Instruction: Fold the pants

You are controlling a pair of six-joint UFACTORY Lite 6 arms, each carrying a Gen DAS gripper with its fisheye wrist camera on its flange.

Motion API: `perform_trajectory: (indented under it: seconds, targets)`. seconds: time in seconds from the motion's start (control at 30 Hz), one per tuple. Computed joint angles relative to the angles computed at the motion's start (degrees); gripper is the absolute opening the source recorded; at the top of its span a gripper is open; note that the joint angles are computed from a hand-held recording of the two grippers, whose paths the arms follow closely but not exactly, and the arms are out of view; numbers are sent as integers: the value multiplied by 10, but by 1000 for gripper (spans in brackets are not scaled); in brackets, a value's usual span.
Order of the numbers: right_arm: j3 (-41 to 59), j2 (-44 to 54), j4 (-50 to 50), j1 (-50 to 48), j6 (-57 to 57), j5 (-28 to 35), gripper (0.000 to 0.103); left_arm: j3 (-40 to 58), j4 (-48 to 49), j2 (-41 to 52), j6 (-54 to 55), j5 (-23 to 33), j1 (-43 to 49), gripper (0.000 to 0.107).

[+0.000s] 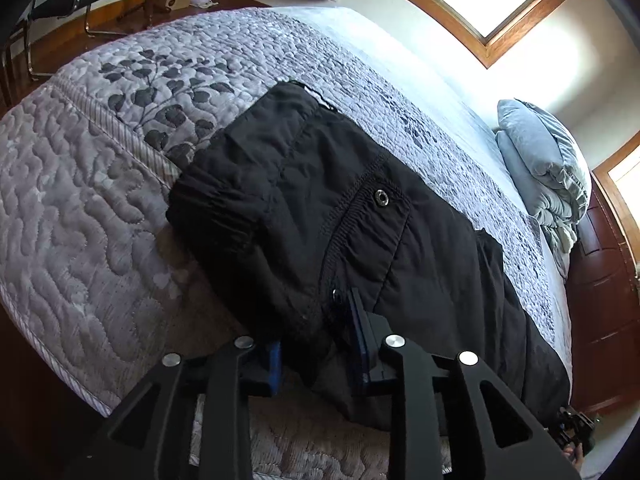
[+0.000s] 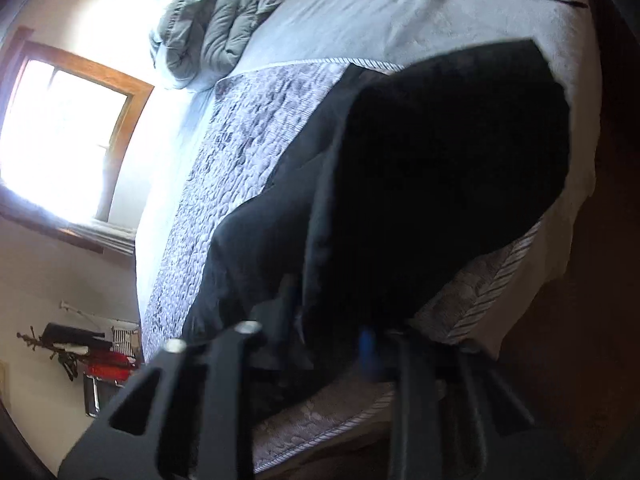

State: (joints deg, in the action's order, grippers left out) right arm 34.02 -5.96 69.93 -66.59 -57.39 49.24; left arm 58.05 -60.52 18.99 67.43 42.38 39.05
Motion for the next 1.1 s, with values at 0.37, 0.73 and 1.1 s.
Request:
perform_trajectory:
  seconds: [0.37, 0.73, 1.1]
  targets:
    - [88, -160, 139, 56, -183, 180, 2, -6, -28, 16, 12, 3, -10, 27]
    - [-16, 53, 42, -35, -200, -13, 36, 11, -13, 29, -12, 3, -19, 30]
    - [-4, 23, 83, 72, -173, -36, 5, 13, -19, 25, -28, -11, -51, 36]
